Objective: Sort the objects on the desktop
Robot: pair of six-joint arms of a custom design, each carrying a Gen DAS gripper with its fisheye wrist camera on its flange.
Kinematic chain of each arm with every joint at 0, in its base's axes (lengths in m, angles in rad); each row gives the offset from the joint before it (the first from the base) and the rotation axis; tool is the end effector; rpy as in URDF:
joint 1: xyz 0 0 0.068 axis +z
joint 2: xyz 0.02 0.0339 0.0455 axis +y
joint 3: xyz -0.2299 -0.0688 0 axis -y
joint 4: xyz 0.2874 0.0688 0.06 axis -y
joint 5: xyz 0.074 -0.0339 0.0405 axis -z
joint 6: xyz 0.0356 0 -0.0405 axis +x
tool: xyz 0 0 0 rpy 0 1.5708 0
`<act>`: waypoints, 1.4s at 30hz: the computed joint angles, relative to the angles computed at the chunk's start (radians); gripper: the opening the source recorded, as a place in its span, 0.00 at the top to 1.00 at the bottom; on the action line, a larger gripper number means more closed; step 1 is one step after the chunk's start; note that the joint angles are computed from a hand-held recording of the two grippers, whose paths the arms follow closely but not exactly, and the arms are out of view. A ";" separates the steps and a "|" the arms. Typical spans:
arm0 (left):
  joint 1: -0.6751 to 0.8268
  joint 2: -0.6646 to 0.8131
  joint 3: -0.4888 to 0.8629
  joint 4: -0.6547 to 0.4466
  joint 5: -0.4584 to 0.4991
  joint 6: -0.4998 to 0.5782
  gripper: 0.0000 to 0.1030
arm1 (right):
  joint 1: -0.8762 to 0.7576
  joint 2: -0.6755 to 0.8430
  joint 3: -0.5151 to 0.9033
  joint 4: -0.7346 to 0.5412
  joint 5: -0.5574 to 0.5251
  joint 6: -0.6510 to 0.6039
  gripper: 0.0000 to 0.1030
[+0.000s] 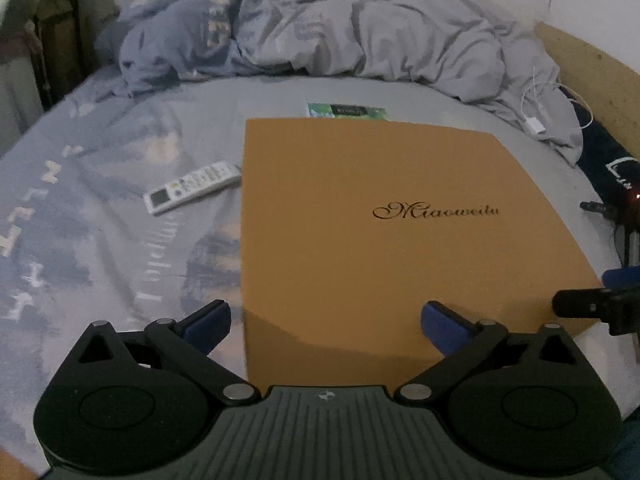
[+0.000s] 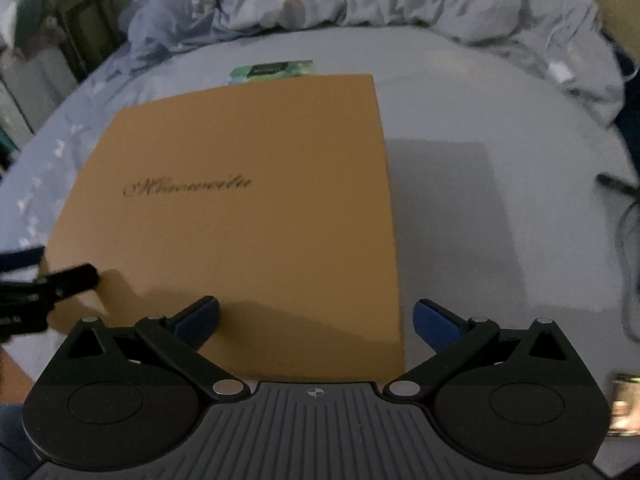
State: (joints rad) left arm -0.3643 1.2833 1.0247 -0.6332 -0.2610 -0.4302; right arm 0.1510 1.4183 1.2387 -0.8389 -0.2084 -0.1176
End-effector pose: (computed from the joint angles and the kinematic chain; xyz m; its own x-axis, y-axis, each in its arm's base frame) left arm 0.2986 -0.1040 0.2341 -0.7413 -0.1486 -0.6545 -0.1280 0.9886 -0.0794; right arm 0.3307 0.0578 0.2558 -0.8060 -0.2387 -0.5417 -0.3515 0.9293 0.1134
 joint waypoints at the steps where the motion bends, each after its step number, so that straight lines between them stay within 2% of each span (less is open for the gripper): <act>1: -0.009 -0.033 -0.018 0.001 -0.004 -0.003 0.00 | 0.000 -0.041 -0.026 0.000 0.001 -0.009 0.00; 9: -0.124 -0.293 -0.109 -0.044 -0.097 -0.038 0.00 | -0.109 -0.368 -0.174 -0.088 -0.145 -0.088 0.00; 13: -0.225 -0.385 -0.134 -0.073 -0.211 -0.060 0.00 | -0.186 -0.493 -0.210 -0.167 -0.217 -0.159 0.00; 24: -0.489 -0.554 -0.223 -0.101 -0.476 -0.111 0.00 | -0.403 -0.803 -0.317 -0.279 -0.425 -0.291 0.00; 28: -0.521 -0.574 -0.245 -0.154 -0.511 -0.199 0.00 | -0.448 -0.882 -0.363 -0.302 -0.471 -0.361 0.00; 34: -0.530 -0.605 -0.272 -0.193 -0.491 -0.268 0.00 | -0.458 -0.959 -0.423 -0.329 -0.483 -0.402 0.00; 42: -0.592 -0.634 -0.303 -0.254 -0.540 -0.336 0.00 | -0.342 -1.018 -0.504 -0.303 -0.366 -0.314 0.00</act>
